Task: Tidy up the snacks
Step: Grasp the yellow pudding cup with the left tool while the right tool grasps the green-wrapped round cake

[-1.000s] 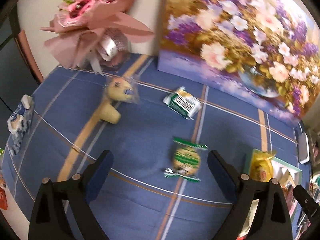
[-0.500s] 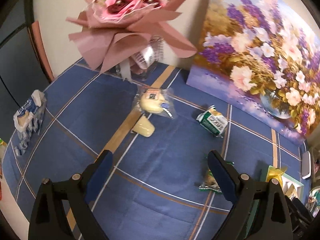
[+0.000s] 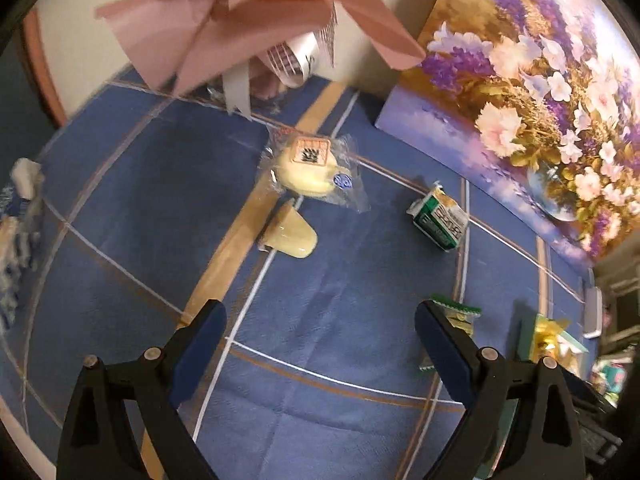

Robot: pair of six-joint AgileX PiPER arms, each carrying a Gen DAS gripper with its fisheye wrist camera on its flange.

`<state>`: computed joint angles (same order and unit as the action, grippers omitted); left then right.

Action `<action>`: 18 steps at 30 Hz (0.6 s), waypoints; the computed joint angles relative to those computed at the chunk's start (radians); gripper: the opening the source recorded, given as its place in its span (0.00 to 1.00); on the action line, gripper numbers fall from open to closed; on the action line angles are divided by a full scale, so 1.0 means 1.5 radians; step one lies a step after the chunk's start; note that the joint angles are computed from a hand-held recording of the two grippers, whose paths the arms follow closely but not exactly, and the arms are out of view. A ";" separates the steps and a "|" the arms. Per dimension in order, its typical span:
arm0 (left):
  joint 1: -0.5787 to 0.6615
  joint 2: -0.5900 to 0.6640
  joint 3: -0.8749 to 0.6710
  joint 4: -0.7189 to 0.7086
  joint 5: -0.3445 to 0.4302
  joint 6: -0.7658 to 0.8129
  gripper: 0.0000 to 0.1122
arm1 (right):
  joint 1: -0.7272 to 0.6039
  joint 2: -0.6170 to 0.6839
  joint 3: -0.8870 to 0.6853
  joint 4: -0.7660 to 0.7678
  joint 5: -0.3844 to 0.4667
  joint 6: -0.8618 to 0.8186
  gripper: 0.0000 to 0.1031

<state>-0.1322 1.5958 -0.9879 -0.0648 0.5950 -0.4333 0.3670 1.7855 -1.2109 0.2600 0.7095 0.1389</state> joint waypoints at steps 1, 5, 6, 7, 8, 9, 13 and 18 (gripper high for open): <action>0.014 0.008 -0.010 -0.028 0.007 0.040 0.85 | 0.001 0.014 -0.018 0.001 0.016 -0.004 1.00; 0.058 0.037 -0.063 -0.057 0.059 0.128 0.85 | 0.013 0.068 -0.100 -0.025 0.079 0.019 1.00; 0.066 0.045 -0.077 -0.060 0.072 0.140 0.85 | 0.013 0.085 -0.124 -0.019 0.100 0.022 1.00; 0.076 0.054 -0.092 -0.066 0.087 0.153 0.85 | 0.013 0.101 -0.148 -0.015 0.121 0.025 1.00; 0.083 0.064 -0.109 -0.070 0.100 0.165 0.85 | 0.014 0.120 -0.175 -0.010 0.146 0.027 1.00; 0.085 0.075 -0.126 -0.058 0.113 0.163 0.85 | 0.016 0.138 -0.198 -0.007 0.167 0.030 1.00; 0.081 0.125 -0.184 -0.016 0.152 0.168 0.85 | 0.047 0.185 -0.266 -0.056 0.217 0.062 1.00; 0.060 0.183 -0.228 0.039 0.174 0.161 0.85 | 0.066 0.236 -0.320 -0.084 0.259 0.098 1.00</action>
<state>-0.0427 1.8701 -1.3294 -0.0056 0.8558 -0.1921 0.4655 2.1400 -1.6909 0.1347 1.0973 0.2866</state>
